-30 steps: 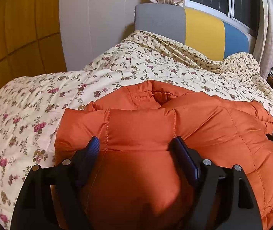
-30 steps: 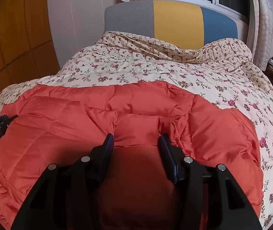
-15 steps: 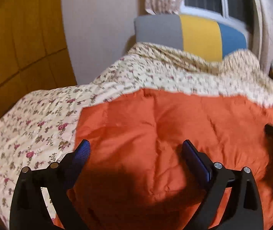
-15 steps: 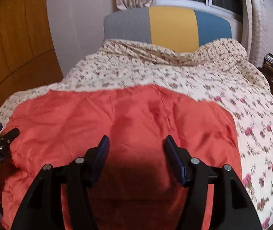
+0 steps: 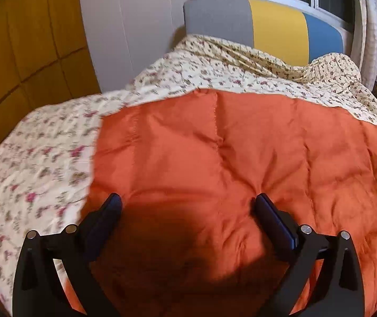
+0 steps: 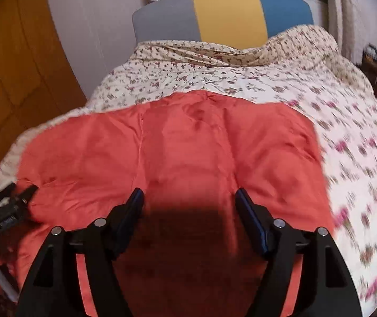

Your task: Fold large clothes

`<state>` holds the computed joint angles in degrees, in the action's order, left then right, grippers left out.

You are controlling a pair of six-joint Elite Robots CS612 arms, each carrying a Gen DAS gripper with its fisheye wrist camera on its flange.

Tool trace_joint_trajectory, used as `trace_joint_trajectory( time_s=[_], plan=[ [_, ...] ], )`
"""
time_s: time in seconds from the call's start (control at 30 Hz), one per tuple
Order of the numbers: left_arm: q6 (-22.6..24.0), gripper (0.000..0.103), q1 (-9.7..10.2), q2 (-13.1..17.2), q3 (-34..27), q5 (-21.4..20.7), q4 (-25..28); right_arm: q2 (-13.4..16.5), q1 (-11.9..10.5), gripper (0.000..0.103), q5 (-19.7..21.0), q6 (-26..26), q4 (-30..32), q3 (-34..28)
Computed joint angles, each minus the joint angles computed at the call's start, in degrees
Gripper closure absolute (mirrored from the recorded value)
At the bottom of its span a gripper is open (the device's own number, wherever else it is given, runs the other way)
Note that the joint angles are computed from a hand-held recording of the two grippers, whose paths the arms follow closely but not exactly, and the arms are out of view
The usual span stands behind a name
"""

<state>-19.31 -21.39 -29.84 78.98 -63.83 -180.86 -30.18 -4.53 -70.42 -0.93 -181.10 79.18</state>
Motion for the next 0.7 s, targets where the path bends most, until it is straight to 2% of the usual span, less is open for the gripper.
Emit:
trace_joint_trajectory(
  time_s=[0.07, 0.17, 0.27, 0.4, 0.57, 0.7],
  plan=[
    [0.3, 0.003, -0.36, -1.6, 3.5, -0.3, -2.9, -2.3, -1.2, 0.032, 1.5, -0.4, -1.2, 3.9],
    [-1.2, 0.003, -0.27, -4.2, 9.2, -4.2, -6.4, -5.5, -3.2, 0.032, 4.4, -2.2, -1.7, 9.4],
    [-4.1, 0.003, -0.19, -6.3, 15.0, -7.0, -9.4, -8.2, -4.9, 0.032, 3.2, -4.4, -3.9, 15.0],
    [-6.8, 0.003, -0.98, -8.2, 22.2, -6.1, -14.9, -10.7, -7.3, 0.034, 2.6, -6.5, -6.2, 21.3],
    [-6.0, 0.003, -2.18, -9.0, 27.9, -5.4, -20.1, -12.3, -9.8, 0.042, 3.2, -8.7, -6.3, 26.6],
    [-4.4, 0.015, -3.12, -9.1, 30.1, -4.6, -21.9, -12.4, -10.8, 0.044, 4.3, -9.1, -6.7, 29.0]
  ],
)
